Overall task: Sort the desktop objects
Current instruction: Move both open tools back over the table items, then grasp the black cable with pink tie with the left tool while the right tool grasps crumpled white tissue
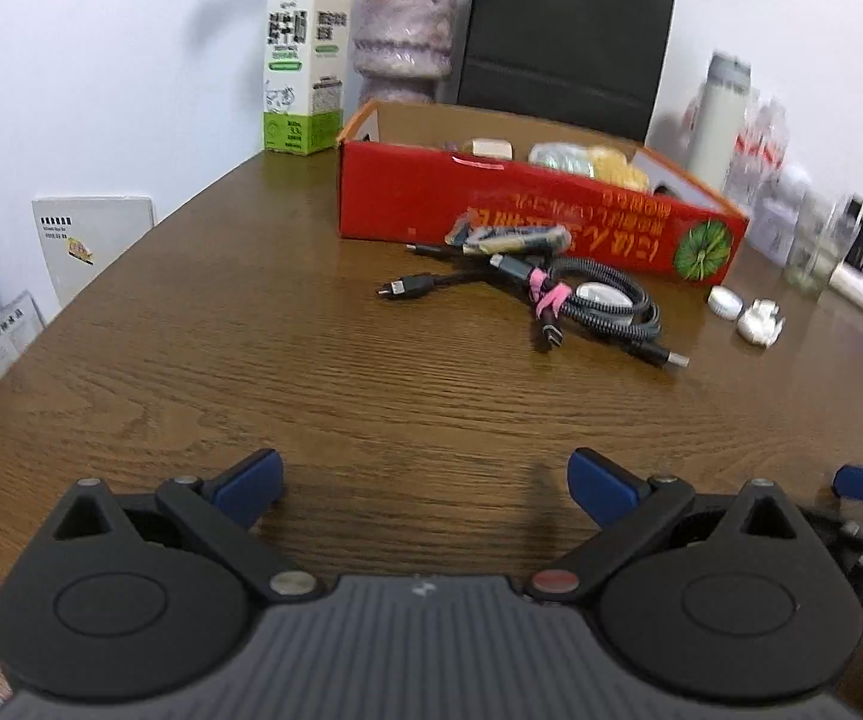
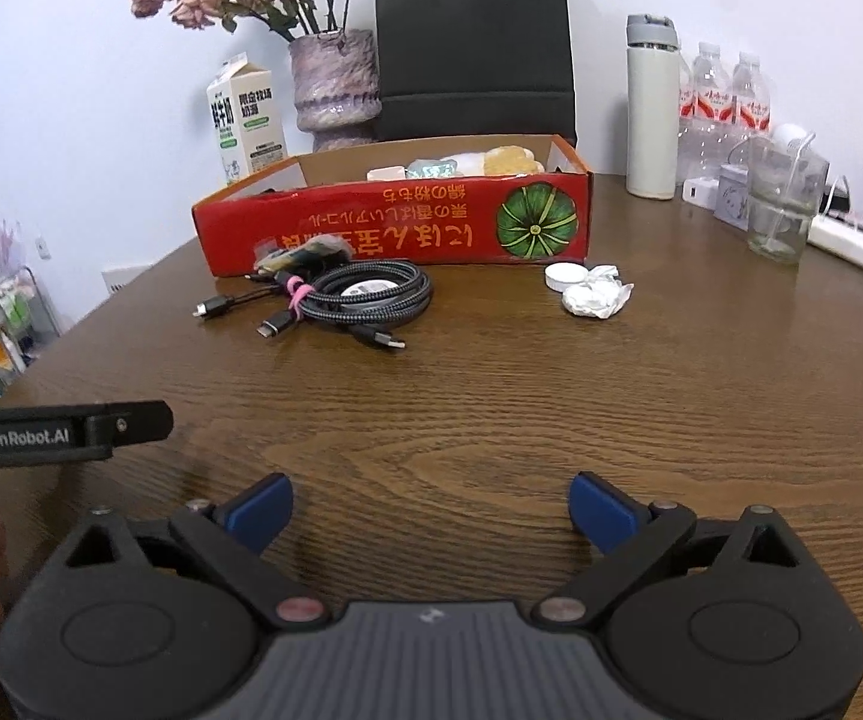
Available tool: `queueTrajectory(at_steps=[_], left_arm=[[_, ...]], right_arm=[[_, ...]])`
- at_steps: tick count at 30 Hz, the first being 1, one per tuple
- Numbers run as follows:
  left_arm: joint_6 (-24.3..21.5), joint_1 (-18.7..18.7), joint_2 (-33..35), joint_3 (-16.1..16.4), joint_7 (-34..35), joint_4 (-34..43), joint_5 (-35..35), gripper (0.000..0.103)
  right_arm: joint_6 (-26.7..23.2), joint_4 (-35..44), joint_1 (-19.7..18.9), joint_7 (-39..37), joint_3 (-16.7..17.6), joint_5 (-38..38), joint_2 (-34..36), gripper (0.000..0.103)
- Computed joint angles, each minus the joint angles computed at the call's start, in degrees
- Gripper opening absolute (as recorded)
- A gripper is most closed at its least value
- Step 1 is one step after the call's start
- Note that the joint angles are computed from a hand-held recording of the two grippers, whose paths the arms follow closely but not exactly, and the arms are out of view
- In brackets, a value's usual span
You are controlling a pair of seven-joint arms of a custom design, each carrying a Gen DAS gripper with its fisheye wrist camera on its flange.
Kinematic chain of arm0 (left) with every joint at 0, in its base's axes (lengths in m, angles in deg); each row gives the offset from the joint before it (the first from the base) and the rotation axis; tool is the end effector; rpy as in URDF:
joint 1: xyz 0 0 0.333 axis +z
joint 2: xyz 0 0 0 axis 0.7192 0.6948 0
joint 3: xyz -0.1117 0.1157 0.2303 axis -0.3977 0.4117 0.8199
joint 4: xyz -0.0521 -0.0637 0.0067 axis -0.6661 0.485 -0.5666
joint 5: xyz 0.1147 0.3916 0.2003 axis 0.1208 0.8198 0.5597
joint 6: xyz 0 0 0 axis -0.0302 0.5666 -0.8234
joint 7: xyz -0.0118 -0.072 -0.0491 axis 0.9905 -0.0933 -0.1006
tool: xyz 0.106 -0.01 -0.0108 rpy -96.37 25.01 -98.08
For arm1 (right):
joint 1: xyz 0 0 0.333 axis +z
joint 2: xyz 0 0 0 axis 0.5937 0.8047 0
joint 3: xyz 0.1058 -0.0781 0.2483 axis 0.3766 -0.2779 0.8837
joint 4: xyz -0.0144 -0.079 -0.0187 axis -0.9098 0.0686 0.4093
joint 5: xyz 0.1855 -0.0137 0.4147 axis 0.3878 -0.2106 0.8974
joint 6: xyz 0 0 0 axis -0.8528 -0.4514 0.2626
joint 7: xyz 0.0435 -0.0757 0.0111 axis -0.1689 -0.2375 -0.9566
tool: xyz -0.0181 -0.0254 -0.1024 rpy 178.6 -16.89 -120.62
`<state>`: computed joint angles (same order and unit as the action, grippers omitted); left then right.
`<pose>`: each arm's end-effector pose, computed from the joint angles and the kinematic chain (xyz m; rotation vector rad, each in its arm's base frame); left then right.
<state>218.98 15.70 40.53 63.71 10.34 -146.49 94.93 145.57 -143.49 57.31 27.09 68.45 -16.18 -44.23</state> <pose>0.4700 -0.4901 0.4654 -1.8812 1.5371 -0.7834 0.4990 0.2473 0.4495 -1.8462 1.3502 -0.4773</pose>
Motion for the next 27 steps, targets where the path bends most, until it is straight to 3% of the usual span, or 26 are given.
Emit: queueTrajectory(at_steps=[3, 6, 7, 8, 10, 14, 16, 18, 20, 22, 24, 25, 26, 27], left_arm=[[-0.2, -0.8, 2.8, 0.2, 5.7, 4.3, 4.6, 0.103], [3.3, -1.2, 6.9, 1.8, 9.0, 9.7, 8.5, 0.103], [4.7, -1.3, 8.7, 2.6, 9.0, 11.9, 8.6, 0.103], [5.9, -1.2, 10.7, 3.2, 9.1, 14.4, 7.4, 0.103], [7.8, -0.4, 15.0, 3.9, 12.5, 19.9, 1.0, 0.103], [7.7, -1.1, 21.9, 6.3, 13.6, 28.7, -6.1, 0.100], [7.8, -1.7, 23.9, 7.6, 13.0, 30.9, -8.2, 0.096], [6.1, -3.3, 25.4, 9.3, 12.5, 32.7, -8.9, 0.084], [4.9, -4.9, 26.2, 10.6, 12.6, 33.4, -8.2, 0.077], [2.9, -6.6, 26.7, 11.8, 13.0, 34.1, -6.2, 0.060], [5.9, -6.5, 24.9, 12.1, 10.2, 31.3, -5.5, 0.039], [7.8, -5.8, 24.0, 11.7, 9.5, 29.8, -6.3, 0.037], [10.4, -4.6, 22.6, 10.9, 9.5, 27.6, -7.8, 0.024], [11.8, -4.3, 21.5, 10.7, 8.5, 26.0, -8.1, 0.022]], right_arm=[[-3.4, 3.2, 0.0, -1.0, -1.5, 0.8, 1.4, 0.099], [-3.2, 8.1, -7.4, 5.1, 2.6, -9.8, 4.9, 0.097], [-4.0, 10.8, -7.9, 5.5, 2.1, -11.0, 7.0, 0.096], [-5.4, 14.2, -6.9, 4.1, 0.4, -8.9, 9.6, 0.094], [-7.3, 19.4, -6.6, 4.8, -1.2, -8.0, 13.8, 0.077], [-8.0, 27.2, -5.5, 16.3, -4.2, -24.2, 21.1, 0.072], [-8.2, 28.8, -4.7, 16.5, -5.0, -24.6, 23.1, 0.062], [-7.2, 28.7, -4.3, 15.8, -5.5, -22.9, 23.8, 0.058], [-5.1, 27.4, -2.9, 18.8, -7.4, -27.8, 23.4, 0.055], [-3.8, 26.1, -3.1, 18.4, -7.4, -26.6, 22.6, 0.050], [-2.8, 25.1, -3.2, 18.4, -7.4, -26.1, 22.1, 0.045], [-2.4, 24.8, -2.7, 20.1, -8.0, -28.4, 21.9, 0.040], [-2.4, 24.9, -2.4, 21.3, -8.4, -30.1, 22.0, 0.036], [-1.8, 24.6, -2.4, 21.4, -8.3, -30.4, 21.9, 0.028]])
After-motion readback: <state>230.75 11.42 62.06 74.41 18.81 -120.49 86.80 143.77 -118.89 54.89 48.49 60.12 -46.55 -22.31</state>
